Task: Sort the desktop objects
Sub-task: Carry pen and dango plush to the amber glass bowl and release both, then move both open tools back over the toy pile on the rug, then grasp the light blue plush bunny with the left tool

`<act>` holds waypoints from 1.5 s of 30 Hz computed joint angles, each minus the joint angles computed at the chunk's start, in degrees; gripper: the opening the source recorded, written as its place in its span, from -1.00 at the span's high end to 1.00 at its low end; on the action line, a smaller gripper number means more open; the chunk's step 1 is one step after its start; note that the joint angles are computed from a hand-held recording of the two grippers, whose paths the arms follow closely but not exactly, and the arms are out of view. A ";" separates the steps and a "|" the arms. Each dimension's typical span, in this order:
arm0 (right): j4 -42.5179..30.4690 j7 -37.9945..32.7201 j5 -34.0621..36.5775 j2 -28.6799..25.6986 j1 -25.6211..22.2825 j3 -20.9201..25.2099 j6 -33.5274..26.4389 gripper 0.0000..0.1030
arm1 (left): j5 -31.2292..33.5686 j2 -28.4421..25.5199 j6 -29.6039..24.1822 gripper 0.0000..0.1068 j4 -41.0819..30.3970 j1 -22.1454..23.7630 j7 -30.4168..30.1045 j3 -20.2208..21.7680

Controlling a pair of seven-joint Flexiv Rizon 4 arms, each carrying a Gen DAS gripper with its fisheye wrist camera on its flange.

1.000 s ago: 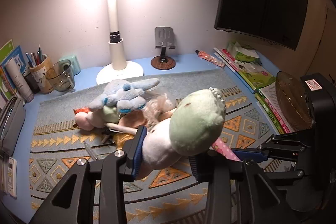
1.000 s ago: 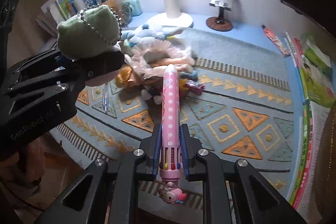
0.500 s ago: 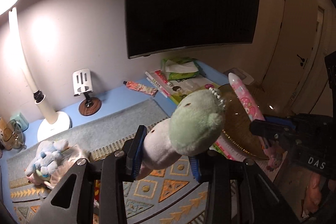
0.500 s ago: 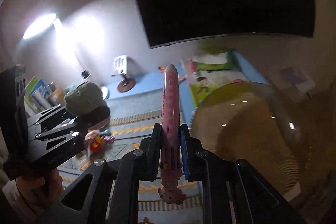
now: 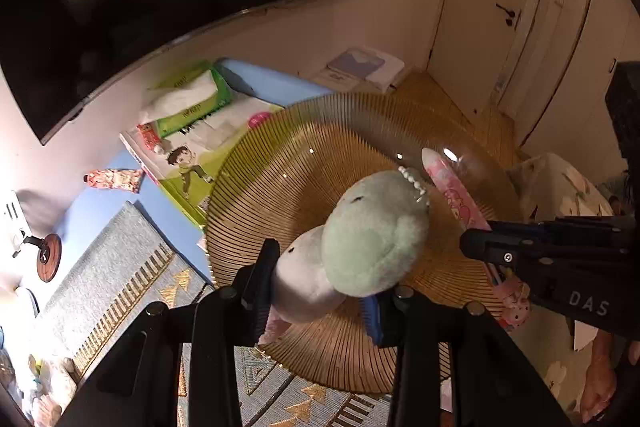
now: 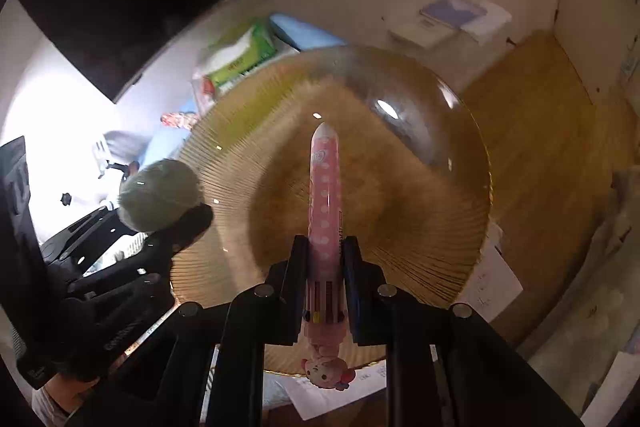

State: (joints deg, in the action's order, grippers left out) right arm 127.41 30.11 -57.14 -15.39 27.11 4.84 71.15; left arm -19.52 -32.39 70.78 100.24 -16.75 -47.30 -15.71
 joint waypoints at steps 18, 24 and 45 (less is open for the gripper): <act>-1.01 6.70 -9.26 2.12 0.47 -0.22 -4.56 0.30 | -1.57 1.32 6.05 -0.39 5.85 6.48 1.68 -5.74; -7.94 8.89 -19.07 -0.05 2.36 1.72 -9.66 0.06 | -16.09 8.68 16.56 -0.39 20.42 22.35 7.72 -18.69; -49.01 -31.14 8.73 -30.85 16.80 5.62 -8.86 -0.07 | -35.17 7.87 15.37 -0.41 22.26 43.65 9.03 -8.13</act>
State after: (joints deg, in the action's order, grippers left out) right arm 78.40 -1.02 -48.41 -46.24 43.91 10.46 62.29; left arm -54.70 -24.51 86.14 122.50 26.90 -38.27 -23.83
